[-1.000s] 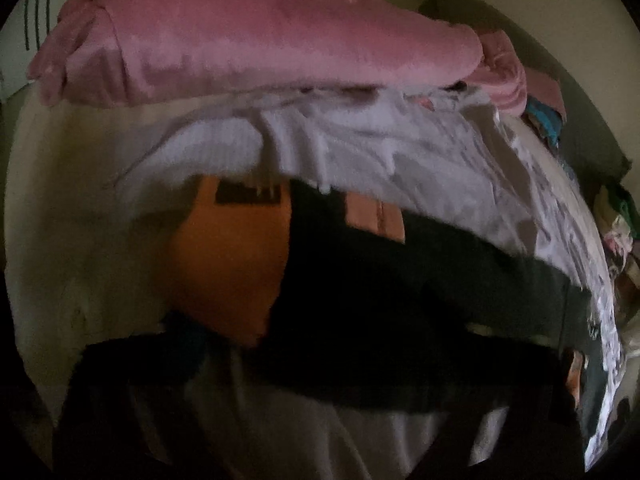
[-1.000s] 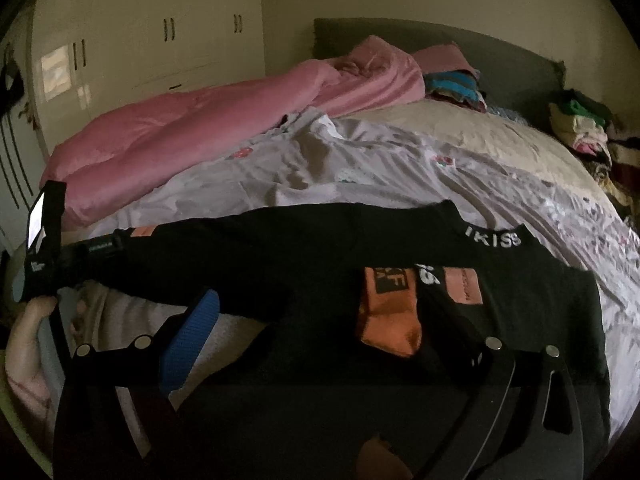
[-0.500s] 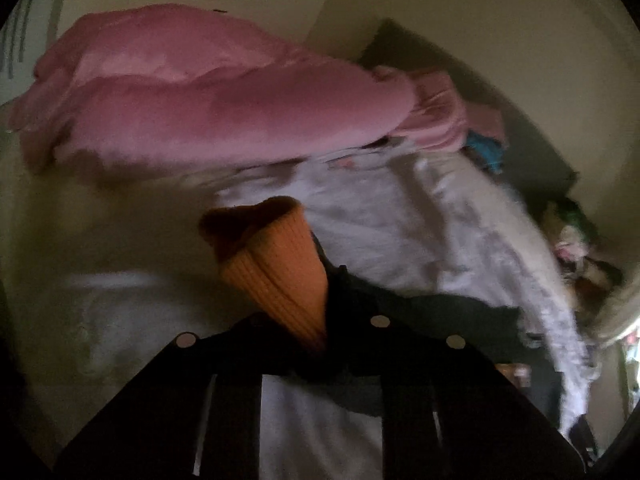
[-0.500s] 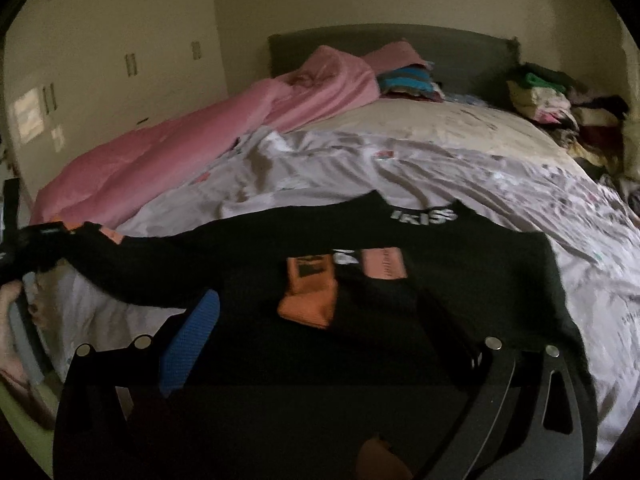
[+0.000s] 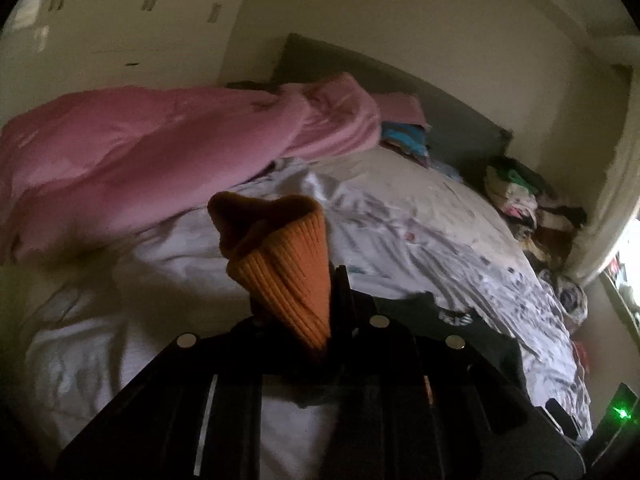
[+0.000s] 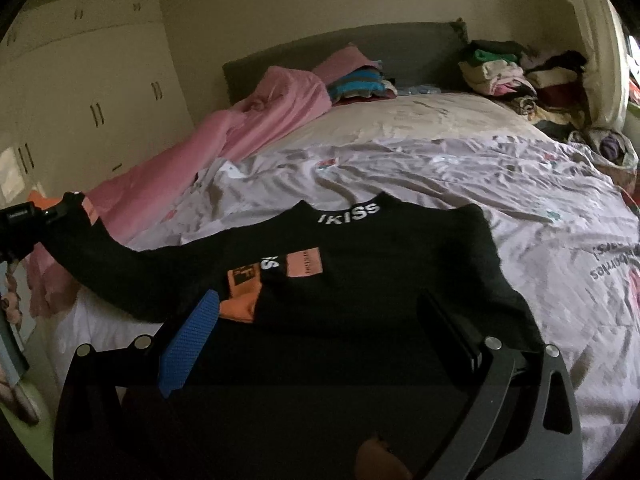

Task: Fold small clothes
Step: 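Grasp the orange cuff with the left gripper and lift it, then carry the sleeve across the shirt body and open the left gripper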

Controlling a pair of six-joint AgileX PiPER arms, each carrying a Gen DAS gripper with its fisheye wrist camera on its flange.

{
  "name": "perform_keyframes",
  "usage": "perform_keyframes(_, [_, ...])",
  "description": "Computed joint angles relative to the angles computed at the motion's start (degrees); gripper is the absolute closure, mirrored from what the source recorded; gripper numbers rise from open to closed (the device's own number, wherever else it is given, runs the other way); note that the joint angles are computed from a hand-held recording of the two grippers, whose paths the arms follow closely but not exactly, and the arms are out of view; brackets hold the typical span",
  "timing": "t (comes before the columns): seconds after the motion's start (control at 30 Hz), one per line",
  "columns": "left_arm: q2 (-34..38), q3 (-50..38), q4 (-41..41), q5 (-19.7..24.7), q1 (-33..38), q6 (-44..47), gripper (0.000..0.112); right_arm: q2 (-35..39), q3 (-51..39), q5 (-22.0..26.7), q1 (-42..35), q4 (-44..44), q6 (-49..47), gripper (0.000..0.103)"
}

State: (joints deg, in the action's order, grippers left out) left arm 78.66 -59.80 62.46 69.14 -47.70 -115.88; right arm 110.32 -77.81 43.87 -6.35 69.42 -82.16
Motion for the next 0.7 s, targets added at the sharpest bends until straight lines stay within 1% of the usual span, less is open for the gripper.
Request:
perform_keyframes(0.13, [3.92,-5.35,-0.02,-1.95,0.35,3.96,0.105,1.09,-1.85,1.61,-2.93,-0.29,1.61,0.005])
perform_keyframes(0.2, [5.91,-8.01,-0.28,-4.57,1.0,5.91,0.105,1.73,-2.92,1.74,-3.89,-0.88,2.8,0.005])
perform_keyframes(0.33, [10.92,-13.96,-0.88,-6.85,1.18,9.89,0.105,3.38,-5.32,2.04,-6.0,-2.36,5.63,0.005])
perform_keyframes(0.5, [16.35,-19.48,-2.0,-13.13,2.35,13.93,0.105,4.89,-7.31,2.66,-8.47,-2.91,6.89,0.005])
perform_keyframes(0.57, [18.22,-21.25,-1.95,-14.52,2.31,15.1,0.105,5.59,-8.37,2.85,-9.29,-3.31,7.66,0.005])
perform_keyframes(0.7, [22.69,-25.19,-3.77,-18.87,3.46,18.76,0.105,6.51,-9.7,3.24,-10.92,-3.39,8.32,0.005])
